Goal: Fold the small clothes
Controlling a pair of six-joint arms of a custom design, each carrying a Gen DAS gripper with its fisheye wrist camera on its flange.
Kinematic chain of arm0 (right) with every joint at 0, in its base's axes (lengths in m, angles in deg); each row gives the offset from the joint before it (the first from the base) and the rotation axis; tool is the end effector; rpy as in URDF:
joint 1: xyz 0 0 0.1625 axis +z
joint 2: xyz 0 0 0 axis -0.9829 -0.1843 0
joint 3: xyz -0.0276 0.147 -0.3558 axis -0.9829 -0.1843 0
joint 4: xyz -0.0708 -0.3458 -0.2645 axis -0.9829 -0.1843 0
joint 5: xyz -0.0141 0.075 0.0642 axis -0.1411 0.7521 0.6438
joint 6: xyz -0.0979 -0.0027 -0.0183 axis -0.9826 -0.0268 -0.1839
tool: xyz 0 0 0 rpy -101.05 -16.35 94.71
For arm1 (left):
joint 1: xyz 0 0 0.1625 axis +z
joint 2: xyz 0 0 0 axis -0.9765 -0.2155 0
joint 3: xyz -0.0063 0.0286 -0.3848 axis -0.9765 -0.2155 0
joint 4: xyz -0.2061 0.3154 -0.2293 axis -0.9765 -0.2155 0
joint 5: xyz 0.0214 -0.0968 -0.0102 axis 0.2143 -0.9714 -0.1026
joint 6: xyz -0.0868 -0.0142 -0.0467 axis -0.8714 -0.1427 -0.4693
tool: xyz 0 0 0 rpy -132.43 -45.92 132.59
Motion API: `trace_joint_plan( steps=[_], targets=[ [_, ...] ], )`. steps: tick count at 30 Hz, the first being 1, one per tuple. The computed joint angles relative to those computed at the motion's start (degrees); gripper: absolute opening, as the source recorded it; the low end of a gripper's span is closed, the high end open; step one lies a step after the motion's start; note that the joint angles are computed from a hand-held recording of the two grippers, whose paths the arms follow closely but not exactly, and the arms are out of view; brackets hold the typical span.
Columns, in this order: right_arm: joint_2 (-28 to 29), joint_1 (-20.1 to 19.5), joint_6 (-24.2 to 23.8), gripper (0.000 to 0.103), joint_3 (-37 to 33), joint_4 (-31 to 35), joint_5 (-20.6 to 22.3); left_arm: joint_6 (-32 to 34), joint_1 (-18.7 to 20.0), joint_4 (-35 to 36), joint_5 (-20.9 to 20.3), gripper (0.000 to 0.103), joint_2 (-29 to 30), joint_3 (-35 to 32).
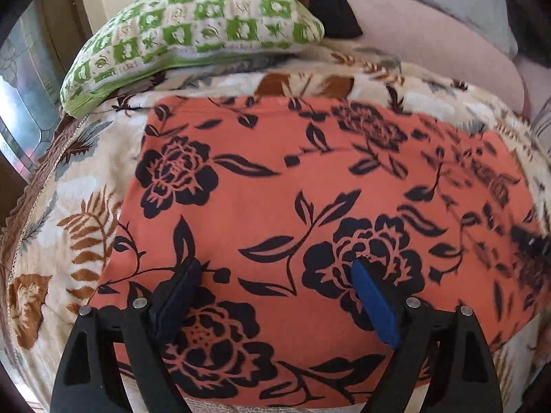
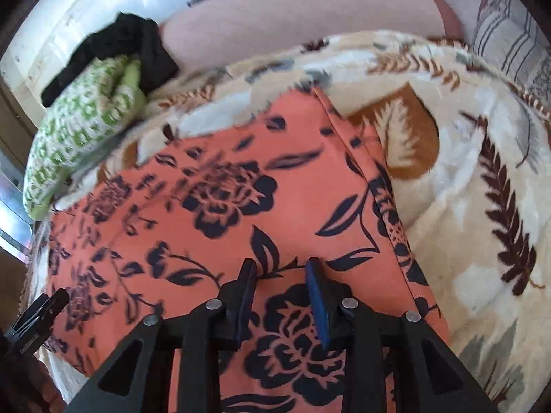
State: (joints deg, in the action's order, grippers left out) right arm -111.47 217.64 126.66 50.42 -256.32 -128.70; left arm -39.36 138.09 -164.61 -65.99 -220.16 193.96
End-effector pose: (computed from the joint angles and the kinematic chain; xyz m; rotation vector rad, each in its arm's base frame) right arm 0.3693 -0.2568 -0.0470 -0.2397 -2.4000 0.9406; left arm 0.0566 -0.3305 0.3576 0.4722 2.2110 -0.5759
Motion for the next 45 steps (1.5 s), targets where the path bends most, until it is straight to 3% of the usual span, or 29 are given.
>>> trace_joint_plan(
  steps=[3,7,11,22,25,36,39,42,45],
  targets=[
    [-1.26,1.67,1.16,0.033,-0.53,0.90,-0.49,2.25,-3.37,-1.25,3.90,0.092,-2.79,2.96],
    [1.27,4.30,-4.32,0.034,-2.32,-4.75,-3.66,1.33,-3.09,-0.37,2.46,0.092,-3.36,2.12],
    [4.34,5.33,-12.30,0.034,-4.49,-12.45,-1.88,2.21,-3.40,-1.78,2.24,0.092,-3.87,2.33],
    [11.71,6.11,-19.77,0.034,-13.12,-6.69,6.52,3.54,-5.26,-1.47,3.13,0.092,-7.82,2.55],
    [12.60,5.35,-19.28,0.034,-15.06,0.48,8.65,4.80,-5.34,-1.86,3.46,0.092,-8.82,2.50],
    [12.74,8.16,-20.30,0.034,-15.08,-3.65,7.75,3.05,-7.47,5.16,4.35,0.092,-15.60,1.17],
    [13.23,8.53,-20.01,0.034,-16.05,-1.55,8.88,1.10,-9.20,9.57,4.59,0.092,-18.44,0.60],
    [13.90,8.17,-18.24,0.034,-17.59,4.72,10.13,-1.50,-10.92,14.44,4.38,0.092,-20.70,-0.28],
    [13.83,8.69,-18.06,0.034,-17.49,4.18,9.61,-3.83,-13.11,18.74,4.74,0.092,-22.78,-0.99]
  ],
)
